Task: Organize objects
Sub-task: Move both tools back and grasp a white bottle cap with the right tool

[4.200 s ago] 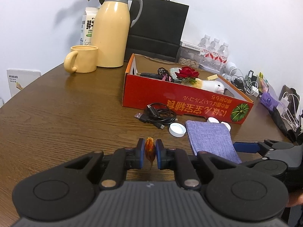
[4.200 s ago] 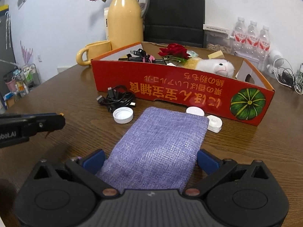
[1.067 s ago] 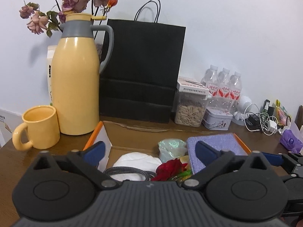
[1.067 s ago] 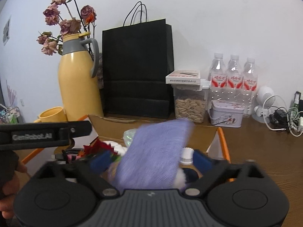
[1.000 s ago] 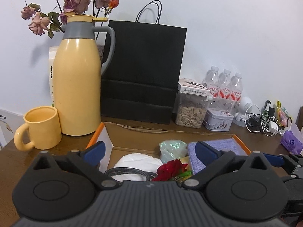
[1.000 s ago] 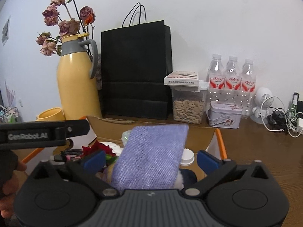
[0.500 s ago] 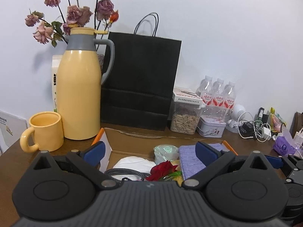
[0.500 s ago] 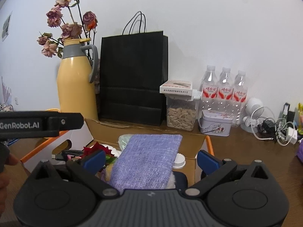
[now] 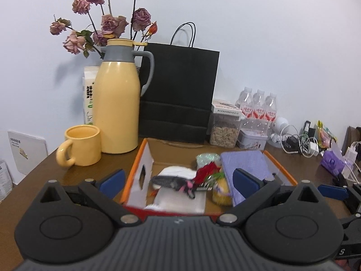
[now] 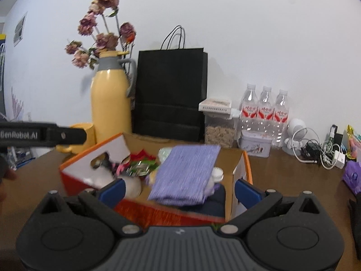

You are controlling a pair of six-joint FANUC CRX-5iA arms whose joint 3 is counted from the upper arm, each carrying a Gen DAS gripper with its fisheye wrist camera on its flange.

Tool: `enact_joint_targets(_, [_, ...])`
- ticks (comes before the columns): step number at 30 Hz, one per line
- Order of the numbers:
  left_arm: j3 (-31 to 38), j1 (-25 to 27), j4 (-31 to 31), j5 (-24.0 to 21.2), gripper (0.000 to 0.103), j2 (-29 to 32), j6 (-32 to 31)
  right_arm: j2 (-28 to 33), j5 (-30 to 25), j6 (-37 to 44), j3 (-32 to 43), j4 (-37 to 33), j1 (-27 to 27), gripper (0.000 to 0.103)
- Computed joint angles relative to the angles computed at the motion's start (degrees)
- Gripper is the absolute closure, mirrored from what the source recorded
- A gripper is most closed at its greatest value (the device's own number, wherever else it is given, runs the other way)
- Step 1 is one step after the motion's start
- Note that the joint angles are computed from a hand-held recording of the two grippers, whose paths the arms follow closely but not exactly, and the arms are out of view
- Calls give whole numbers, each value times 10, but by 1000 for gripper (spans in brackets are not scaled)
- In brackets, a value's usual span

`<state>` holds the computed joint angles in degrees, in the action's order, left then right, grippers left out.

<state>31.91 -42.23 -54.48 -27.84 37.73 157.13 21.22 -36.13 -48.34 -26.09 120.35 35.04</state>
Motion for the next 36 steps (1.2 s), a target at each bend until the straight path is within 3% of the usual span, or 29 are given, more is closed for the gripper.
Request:
enact_joint_targets(11, [-91,9,38,-10,0,-46,-24,4,60,64,-26,-88,36,0])
enact_joint_targets(14, [-110,14,54,-11,0,-52,-32,13,73,75,-18,-95,38,6])
enact_joint_targets(17, [-124,19,76,-11,0,-55,-48,21,92,77,-9,-91,35,13])
enact_joint_targets(24, [-141,28,125,-2,0,-52,-98,33,138,85,7,-86,24,51])
enact_joint_targets(26, [-139,29,135,-1,0,-48,-107,32,155,45,6,-37,10,62])
enact_joint_targets(27, [-139,29,138,-1,0,-47,-110,31,159,32,7,-20,5,73])
enact_joint_targets(36, [-127,27,167,5,0,-32,-147,34,148,7,7,19,2,76])
